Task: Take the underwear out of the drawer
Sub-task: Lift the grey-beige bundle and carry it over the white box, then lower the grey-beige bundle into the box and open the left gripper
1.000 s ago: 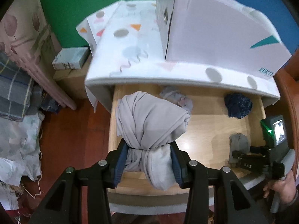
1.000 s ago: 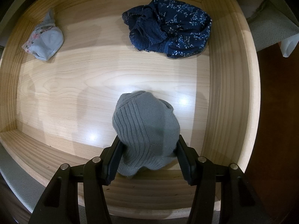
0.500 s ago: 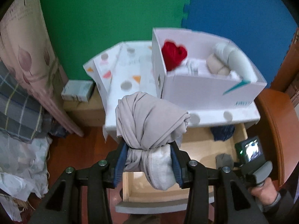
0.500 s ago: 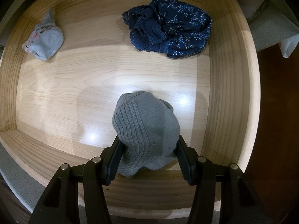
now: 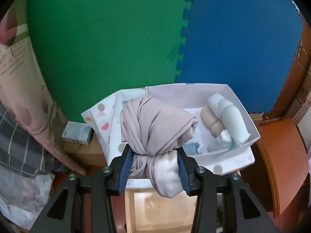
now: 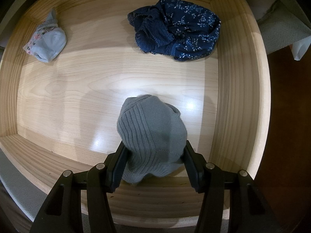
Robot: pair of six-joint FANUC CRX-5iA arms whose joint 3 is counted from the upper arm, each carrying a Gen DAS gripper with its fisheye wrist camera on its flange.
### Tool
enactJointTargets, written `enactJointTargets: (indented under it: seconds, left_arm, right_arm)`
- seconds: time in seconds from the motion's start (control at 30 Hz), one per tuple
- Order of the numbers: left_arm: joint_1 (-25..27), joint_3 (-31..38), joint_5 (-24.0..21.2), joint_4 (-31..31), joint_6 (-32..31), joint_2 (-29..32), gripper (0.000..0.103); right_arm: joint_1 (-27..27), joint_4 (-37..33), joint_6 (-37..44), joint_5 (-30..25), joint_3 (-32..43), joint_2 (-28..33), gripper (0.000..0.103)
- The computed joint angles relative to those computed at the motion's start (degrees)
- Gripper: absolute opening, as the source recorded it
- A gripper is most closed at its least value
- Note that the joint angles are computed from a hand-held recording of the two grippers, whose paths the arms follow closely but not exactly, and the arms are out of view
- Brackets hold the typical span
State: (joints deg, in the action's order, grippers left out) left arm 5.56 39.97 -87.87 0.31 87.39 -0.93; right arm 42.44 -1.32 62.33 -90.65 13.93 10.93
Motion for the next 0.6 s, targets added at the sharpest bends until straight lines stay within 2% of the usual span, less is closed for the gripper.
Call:
enactJointTargets:
  seconds: [0.23,0.6]
  left_arm:
    - [-4.2,5.9,-1.1,-3.6,0.6,5.8,0.044]
    - [-7.0,7.4,-3.1,-5.2,1.7,11.9,0.044]
  right_arm:
    - [0.0,0.0,0.0,0.1,0.0,0.0,0.051]
    - [-0.3,-0.1,0.1,0.2,0.3,0.2,0.051]
